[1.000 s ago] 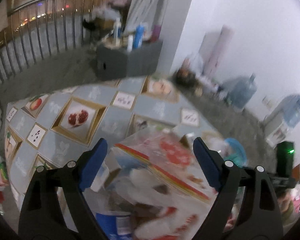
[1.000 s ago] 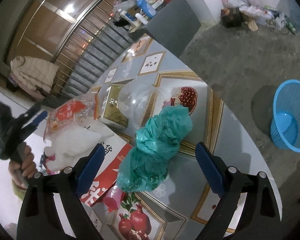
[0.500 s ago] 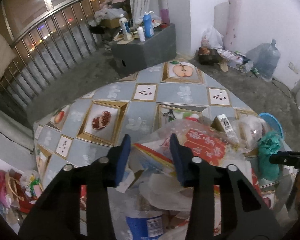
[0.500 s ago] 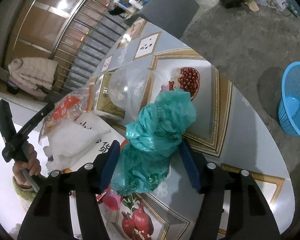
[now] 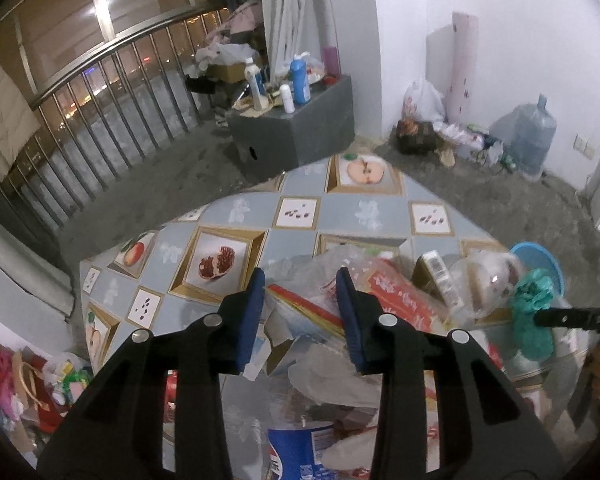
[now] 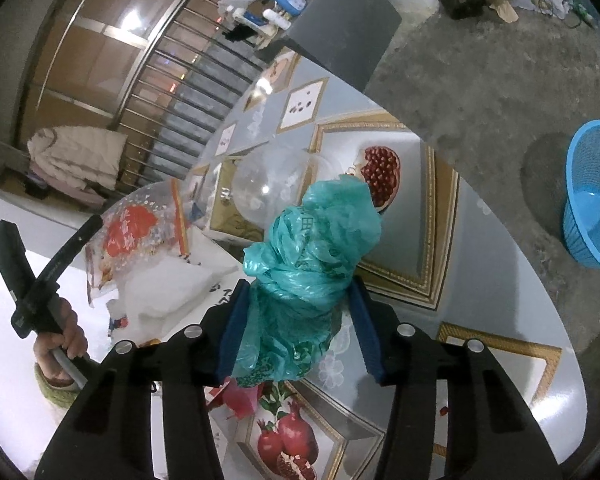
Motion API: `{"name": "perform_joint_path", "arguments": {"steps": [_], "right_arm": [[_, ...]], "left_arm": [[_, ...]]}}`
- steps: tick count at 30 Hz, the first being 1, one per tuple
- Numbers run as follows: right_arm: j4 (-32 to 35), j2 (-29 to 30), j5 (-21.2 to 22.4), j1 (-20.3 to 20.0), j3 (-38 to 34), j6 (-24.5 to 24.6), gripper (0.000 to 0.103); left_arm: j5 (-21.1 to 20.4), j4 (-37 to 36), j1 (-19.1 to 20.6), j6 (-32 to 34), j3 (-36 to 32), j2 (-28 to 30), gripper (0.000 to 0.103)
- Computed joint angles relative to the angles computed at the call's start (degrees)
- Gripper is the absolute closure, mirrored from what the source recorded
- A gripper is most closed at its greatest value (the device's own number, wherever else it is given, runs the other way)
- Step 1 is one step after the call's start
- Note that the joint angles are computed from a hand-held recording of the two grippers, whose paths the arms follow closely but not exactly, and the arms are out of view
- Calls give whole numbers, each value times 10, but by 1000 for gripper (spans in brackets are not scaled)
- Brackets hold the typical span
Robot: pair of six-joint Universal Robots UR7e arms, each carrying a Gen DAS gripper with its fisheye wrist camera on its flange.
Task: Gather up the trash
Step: 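Reach the right gripper to the teal plastic bag and grasp it, then carry the teal bag with the right gripper over the blue wastebasket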
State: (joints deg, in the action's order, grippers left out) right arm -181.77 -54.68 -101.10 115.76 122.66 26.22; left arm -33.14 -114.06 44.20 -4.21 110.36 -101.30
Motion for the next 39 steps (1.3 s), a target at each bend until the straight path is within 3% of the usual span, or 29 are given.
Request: {"name": "perform_joint_path", "arguments": {"steps": [12,24,32,39], "right_arm": [[-45,-40,-15,22,33,-25,57],[-88,-103,-68,57,88,-27,57],[-144,-166,-110,58,158,-5,57],[-179,-236,-133,27,213,2,57]], "left_arm": [[-38,-26,-67,-39,-4,-45,70],[-32,-24,-151,-82,30,-56,70],[-92,-82,-159,-49,56,20,70],[-137,-156,-161,-12,55,119,70]]}}
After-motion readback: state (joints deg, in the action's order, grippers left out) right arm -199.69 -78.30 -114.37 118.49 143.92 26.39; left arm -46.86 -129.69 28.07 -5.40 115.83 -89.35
